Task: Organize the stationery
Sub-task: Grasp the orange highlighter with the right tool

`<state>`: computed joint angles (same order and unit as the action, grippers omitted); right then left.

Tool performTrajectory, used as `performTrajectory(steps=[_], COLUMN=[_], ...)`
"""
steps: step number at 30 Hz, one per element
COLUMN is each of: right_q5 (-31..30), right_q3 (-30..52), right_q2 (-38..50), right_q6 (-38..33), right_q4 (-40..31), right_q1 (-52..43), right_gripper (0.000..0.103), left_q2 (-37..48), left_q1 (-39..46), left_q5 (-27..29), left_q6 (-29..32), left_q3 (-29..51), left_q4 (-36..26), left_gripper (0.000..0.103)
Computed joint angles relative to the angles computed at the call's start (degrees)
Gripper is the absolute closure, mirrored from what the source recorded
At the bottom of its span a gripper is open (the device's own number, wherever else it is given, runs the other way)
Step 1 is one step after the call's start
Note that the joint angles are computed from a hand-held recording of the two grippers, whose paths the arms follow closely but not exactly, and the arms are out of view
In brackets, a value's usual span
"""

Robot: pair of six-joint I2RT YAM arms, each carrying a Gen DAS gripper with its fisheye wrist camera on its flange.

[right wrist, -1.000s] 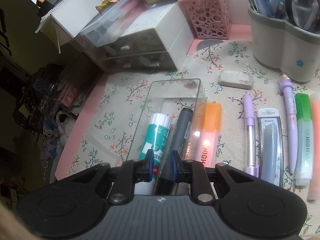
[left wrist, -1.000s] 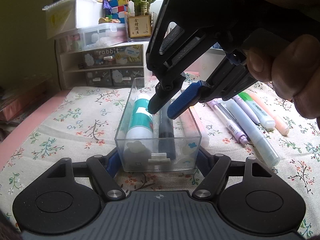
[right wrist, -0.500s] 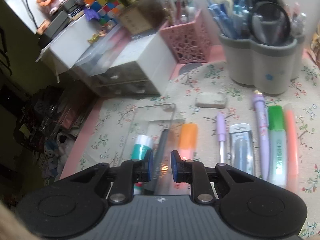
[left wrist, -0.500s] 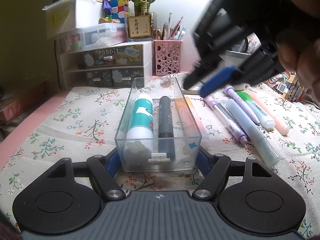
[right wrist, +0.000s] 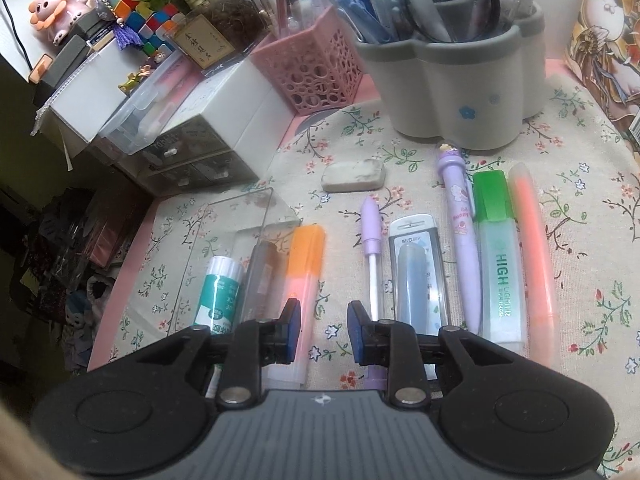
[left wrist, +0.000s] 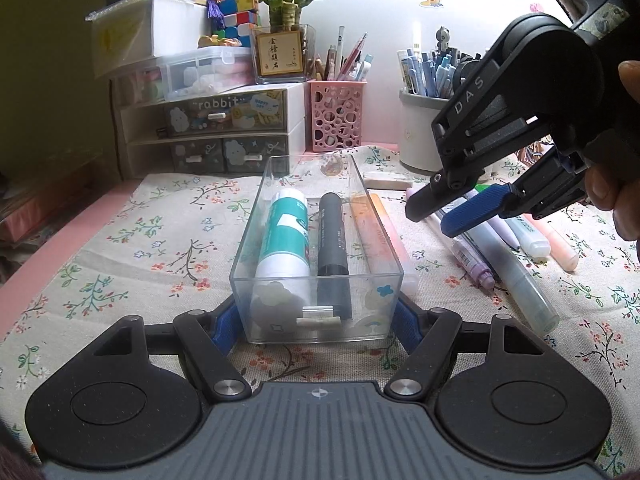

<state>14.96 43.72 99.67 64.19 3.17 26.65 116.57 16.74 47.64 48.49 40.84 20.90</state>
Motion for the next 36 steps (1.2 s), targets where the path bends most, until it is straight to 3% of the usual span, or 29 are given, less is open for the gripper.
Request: performTrajectory(steps=[21,30,36], right_q5=[-4.5,-0.8,2.6], right_q3=[0.4,7.5,11.3], right_q2=[5.8,9.1,10.7], right_q6=[0.0,-5.8,-5.8], right_q4=[8.8,1.5,-3.3], right_q1=[-2.4,-0.4,1.6], right_gripper=[0.085,0.085,0.088], left_q2=[0.0,-0.7,-0.6], left_q1=[0.0,0.8,1.2], left_q5=[-0.1,-0.9,-0.5], left_q6=[-0.1,-1.4,-1.1], left_q3=[-0.2,-0.7,-0.9], left_q4=[0.4,1.1,1.6], left_gripper=[0.030,0.030,0.030])
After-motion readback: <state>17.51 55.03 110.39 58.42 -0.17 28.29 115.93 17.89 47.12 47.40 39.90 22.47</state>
